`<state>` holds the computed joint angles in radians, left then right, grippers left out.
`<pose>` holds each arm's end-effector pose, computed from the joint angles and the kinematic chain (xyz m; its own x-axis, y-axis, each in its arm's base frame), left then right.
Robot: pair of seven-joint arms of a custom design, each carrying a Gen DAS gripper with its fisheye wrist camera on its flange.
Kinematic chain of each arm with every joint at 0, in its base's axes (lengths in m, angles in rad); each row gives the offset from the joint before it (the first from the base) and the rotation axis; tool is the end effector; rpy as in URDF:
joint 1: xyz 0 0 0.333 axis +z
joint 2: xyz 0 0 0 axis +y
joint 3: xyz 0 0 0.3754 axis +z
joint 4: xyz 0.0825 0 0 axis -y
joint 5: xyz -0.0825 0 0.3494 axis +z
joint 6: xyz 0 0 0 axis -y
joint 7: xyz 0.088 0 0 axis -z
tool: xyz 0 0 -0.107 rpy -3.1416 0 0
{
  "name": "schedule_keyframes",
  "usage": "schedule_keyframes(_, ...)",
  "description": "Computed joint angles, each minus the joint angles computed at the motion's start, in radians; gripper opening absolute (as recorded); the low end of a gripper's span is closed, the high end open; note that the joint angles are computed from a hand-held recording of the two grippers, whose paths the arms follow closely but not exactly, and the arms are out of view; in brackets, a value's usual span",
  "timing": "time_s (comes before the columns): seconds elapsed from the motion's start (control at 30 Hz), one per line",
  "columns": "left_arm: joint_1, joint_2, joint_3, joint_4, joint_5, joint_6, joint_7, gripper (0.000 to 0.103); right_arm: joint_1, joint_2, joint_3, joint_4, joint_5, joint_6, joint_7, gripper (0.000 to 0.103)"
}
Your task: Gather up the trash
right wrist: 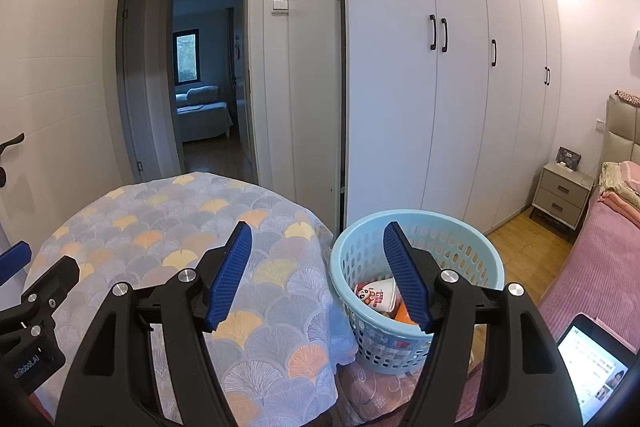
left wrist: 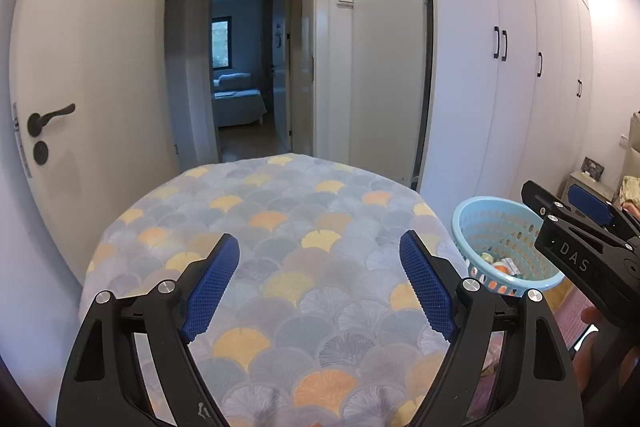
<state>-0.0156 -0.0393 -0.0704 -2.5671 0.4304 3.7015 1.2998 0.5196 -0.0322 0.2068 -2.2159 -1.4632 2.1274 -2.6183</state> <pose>0.4529 -0.0945 0.5059 -0.3244 -0.9459 0.0007 -0.3931 0.1341 -0.9097 0.4086 0.3054 0.4979 -0.4180 -0.9082 -0.0203 -0.3312 0.1731 -0.9275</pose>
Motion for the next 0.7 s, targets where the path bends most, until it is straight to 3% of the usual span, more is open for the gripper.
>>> schedule_keyframes(0.7,0.011,0.003,0.004,0.003,0.047,0.002,-0.033,0.080,-0.011,-0.005,-0.005,-0.004,-0.005,0.025,0.001,0.065)
